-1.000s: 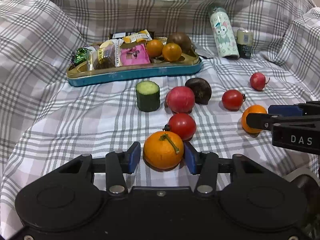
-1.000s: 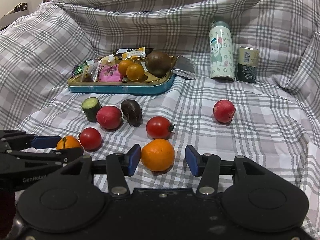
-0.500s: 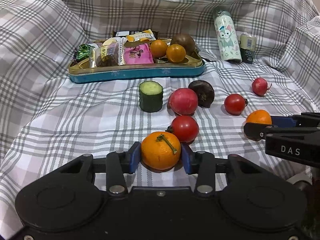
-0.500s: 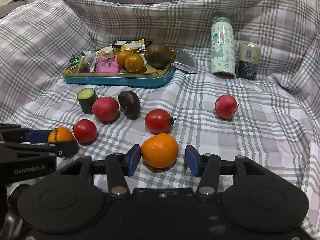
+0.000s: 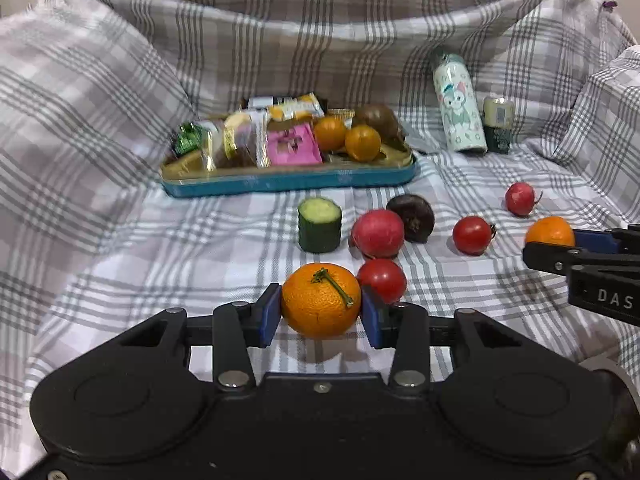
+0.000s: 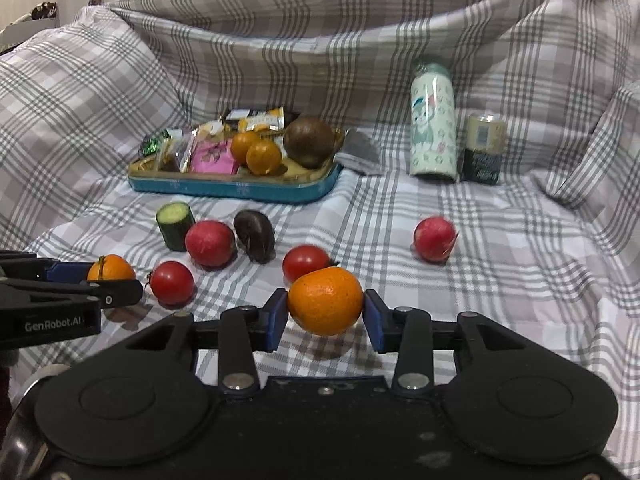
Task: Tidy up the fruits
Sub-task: 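Grasp the second orange with the right gripper while the left holds its mandarin, then carry both oranges over the steel tray and lower them inside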
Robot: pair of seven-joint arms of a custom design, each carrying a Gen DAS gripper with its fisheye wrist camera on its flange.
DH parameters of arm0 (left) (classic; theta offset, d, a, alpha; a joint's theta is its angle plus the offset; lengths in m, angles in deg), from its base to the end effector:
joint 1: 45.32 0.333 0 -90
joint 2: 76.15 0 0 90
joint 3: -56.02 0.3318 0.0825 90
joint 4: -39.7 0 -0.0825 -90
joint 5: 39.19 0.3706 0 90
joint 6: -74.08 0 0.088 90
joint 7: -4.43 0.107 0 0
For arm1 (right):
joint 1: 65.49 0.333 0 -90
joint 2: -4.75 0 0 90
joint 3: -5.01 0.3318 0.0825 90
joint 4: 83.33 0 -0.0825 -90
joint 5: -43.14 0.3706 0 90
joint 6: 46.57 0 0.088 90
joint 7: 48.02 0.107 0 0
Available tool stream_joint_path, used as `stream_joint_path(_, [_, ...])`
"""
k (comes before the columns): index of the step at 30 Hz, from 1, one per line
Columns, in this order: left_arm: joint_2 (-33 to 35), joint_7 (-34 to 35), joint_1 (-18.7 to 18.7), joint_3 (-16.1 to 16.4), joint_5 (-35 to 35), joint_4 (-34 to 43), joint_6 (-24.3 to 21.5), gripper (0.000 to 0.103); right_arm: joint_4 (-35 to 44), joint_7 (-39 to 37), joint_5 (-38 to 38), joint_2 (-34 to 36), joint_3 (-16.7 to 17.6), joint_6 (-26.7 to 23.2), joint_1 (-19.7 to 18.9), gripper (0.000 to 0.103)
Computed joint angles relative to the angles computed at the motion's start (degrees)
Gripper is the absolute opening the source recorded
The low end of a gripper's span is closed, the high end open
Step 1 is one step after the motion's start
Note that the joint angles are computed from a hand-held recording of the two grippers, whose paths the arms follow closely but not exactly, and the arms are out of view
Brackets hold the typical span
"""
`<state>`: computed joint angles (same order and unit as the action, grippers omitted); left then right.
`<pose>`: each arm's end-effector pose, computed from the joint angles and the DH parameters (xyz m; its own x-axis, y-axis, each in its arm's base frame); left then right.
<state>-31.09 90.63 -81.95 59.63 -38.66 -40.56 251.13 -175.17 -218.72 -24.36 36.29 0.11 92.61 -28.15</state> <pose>0.6462 -0.4398 0.3656 -0.5304 -0.8477 0.0000 -0.5239 0.3278 -0.7862 0.5984 0.3888 0.3616 -0.3079 -0.9513 0.0184 -0.5725 0.1698 -0.8021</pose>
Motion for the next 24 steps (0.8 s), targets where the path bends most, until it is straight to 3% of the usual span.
stream_joint_path(4, [-5.04, -0.48, -0.74, 0.63, -1.16, -7.83, 4.44, 0.050, -2.40, 2.97, -3.14, -2.30, -0.19, -2.90, 1.99, 0.042])
stream_joint_path(7, [-9.57, 1.69, 3.92, -5.58, -3.94, -14.77, 6.91, 0.050, -5.46, 7.66, -4.40, -4.91, 1.04, -5.18, 2.79, 0.042])
stream_joint_path(11, [-14.34, 3.87, 0.27, -1.88, -6.41, -23.02, 10.62, 0.050, -9.45, 12.85, -7.04, -8.36, 3.65, -10.53, 4.44, 0.042])
stream_joint_path(17, [-19.44, 8.54, 3.97, -7.22, -9.73, -30.83, 10.85, 0.050, -14.33, 17.89, -5.91, -12.20, 8.42, -15.36, 4.94, 0.042])
stream_joint_path(24, [-23.10, 11.67, 0.77, -5.60, -12.05, -36.83, 11.22, 0.050, -16.13, 18.14, -3.01, -13.37, 11.78, -17.82, 6.25, 0.042])
